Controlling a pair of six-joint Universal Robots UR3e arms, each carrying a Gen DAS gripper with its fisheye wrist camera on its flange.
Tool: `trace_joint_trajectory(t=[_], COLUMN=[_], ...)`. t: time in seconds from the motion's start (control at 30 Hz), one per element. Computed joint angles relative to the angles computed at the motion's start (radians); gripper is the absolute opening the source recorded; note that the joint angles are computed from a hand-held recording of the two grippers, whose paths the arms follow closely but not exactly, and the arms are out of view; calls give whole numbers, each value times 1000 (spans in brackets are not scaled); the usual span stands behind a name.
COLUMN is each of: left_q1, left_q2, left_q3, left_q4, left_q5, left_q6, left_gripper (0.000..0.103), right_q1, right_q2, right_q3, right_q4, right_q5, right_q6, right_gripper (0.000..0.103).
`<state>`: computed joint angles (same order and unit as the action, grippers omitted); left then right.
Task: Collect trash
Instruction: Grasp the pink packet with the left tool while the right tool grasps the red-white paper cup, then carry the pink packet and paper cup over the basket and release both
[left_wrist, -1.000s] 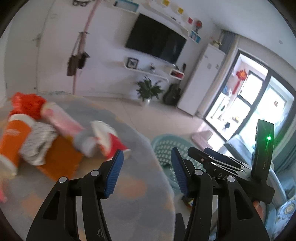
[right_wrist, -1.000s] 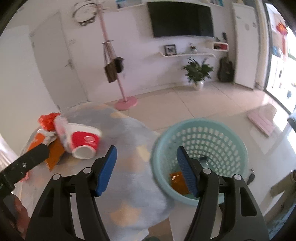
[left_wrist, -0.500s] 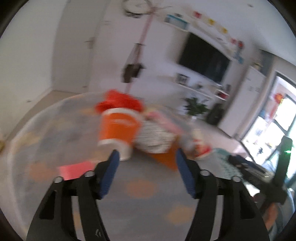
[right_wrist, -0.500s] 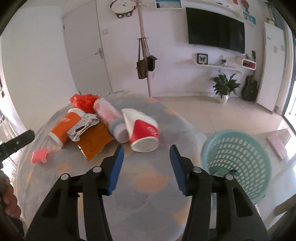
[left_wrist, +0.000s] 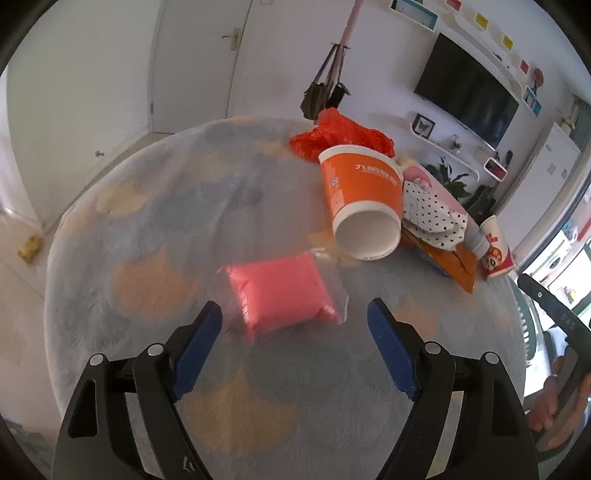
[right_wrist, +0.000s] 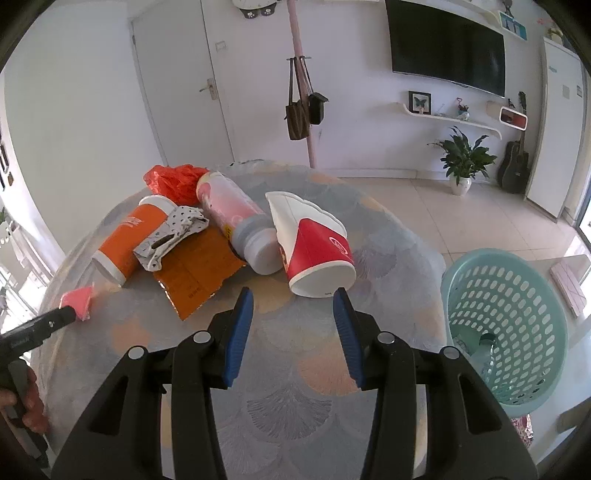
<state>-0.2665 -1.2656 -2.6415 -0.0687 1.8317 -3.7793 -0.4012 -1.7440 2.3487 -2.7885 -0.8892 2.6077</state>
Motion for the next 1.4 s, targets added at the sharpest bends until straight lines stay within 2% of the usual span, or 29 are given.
trace_joint_trajectory(t=[0.07,0.1,0.2,0.27,0.3,0.4,0.53,0.7,0.97,1.03,1.1,1.23,1.4], left_q1=[6,-17,-100,-118,-111,-66,-69,-70,-76,-68,-84,-134,-258], left_q2=[-52,-82,-183,-191,-175,-118,-117,-117,-116,-101,-102,-122,-196], left_q3=[57,85,190,194,177,108,106,107,97,59,41,45,130], left_q4=[-48,-62,-154,-162,-150,-84,-80,-78,-51,15,74,129,225], left_q5=[2,35,176,212,209,160,161,159,152,123,135,174,251], left_q6=[6,-2,-34,-47,-50,-42,-42,-45,-52,-26,-17,-16,3], left_gripper=[78,78,62,59,56,54,53,53,53,53,53,52,52], right_q1=[-6,-12,-24,-24,-23,2,36,71,84,78,73,71,12], right_q2=[12,18,48,79,97,168,256,367,488,485,465,395,281], right_q3=[-5,-9,-42,-81,-100,-175,-269,-376,-535,-528,-499,-399,-313], right_q4=[-14,-16,-8,18,29,57,104,126,296,305,282,153,111], right_q5=[-2,2,4,4,6,10,33,23,54,66,68,33,65], right_q6=[9,13,16,12,12,25,52,90,69,58,51,58,40], right_gripper=[42,42,42,46,50,52,68,68,68,65,65,64,64])
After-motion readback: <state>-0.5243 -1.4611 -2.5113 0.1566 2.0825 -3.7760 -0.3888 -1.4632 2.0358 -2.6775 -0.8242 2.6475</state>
